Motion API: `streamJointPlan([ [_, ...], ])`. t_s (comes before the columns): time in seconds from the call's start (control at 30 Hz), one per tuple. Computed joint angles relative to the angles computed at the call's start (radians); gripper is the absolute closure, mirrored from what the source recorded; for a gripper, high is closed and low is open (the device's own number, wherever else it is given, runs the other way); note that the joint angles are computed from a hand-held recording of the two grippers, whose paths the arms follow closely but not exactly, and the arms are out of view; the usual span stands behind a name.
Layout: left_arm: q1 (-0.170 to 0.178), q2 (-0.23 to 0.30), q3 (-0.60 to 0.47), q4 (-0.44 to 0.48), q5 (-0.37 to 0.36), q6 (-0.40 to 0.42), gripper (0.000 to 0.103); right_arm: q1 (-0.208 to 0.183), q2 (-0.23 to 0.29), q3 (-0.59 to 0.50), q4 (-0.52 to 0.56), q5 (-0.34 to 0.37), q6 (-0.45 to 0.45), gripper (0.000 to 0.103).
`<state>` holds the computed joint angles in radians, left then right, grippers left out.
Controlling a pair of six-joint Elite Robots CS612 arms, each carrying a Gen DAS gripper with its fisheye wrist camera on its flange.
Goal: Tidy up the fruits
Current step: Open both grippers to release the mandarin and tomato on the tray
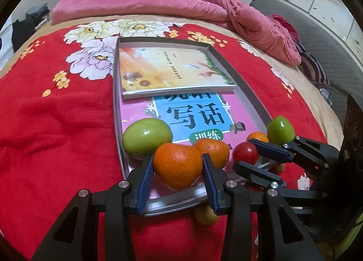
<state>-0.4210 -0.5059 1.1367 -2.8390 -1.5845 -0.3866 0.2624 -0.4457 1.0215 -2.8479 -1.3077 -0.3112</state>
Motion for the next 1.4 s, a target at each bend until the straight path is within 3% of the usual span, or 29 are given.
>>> streamJointPlan([
  [0.33, 0.004, 0.003, -0.003, -0.001, -0.01, -0.014, 0.059, -0.004, -0.001, 0.001, -0.004, 0.02, 0.016, 0.071],
  [0.93, 0.004, 0.002, -0.001, -0.002, -0.014, -0.021, 0.059, -0.013, -0.022, 0.044, -0.079, 0.048, 0.062, 0.047],
  [1.4, -0.001, -0.003, 0.009, -0.005, -0.018, -0.014, 0.049, -0.013, -0.022, 0.046, -0.08, 0.044, 0.063, 0.043],
])
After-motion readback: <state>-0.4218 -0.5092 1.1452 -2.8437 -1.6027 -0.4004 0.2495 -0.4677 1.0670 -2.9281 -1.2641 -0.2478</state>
